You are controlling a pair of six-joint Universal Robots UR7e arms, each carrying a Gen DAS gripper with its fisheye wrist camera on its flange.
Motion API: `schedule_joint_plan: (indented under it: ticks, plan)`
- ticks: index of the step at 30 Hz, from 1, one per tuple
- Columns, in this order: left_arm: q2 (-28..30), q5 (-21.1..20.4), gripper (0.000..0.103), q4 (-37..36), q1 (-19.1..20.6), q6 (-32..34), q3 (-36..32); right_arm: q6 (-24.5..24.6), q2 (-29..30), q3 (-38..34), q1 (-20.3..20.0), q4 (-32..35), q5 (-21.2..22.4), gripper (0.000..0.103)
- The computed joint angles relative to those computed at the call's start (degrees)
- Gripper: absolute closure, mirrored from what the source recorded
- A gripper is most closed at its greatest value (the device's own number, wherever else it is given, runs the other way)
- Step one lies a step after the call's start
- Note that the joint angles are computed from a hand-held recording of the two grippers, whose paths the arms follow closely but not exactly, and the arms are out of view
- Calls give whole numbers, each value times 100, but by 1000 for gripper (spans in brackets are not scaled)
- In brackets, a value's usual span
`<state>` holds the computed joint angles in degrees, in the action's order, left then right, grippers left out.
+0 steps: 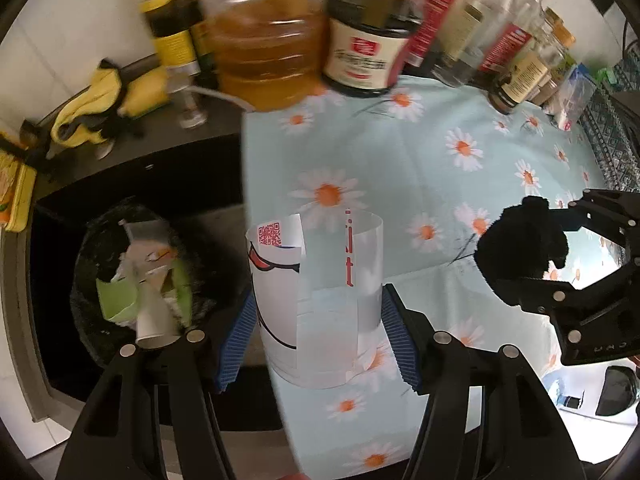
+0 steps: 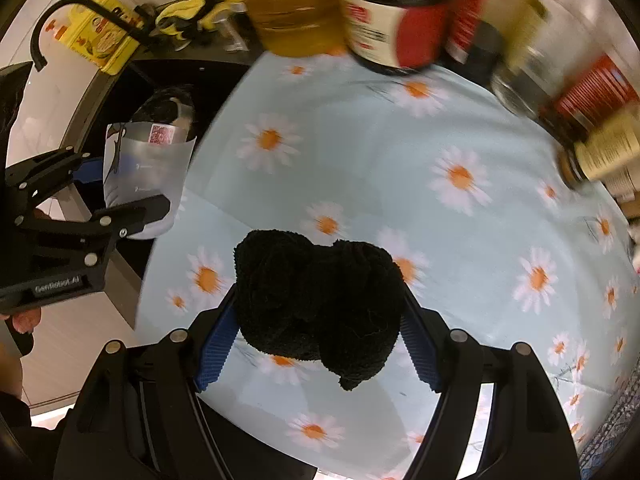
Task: Collect trash
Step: 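Carry the printed cup and black cloth over the trash bag with both grippers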
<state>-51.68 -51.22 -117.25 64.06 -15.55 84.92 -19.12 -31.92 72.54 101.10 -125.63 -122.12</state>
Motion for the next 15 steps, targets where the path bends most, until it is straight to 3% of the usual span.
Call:
schedule_joint_plan:
  ticks: [15]
  plan:
    - [-1008,-62,43,-124,632,655,395,465,1472,-1620,670,706,-24,29]
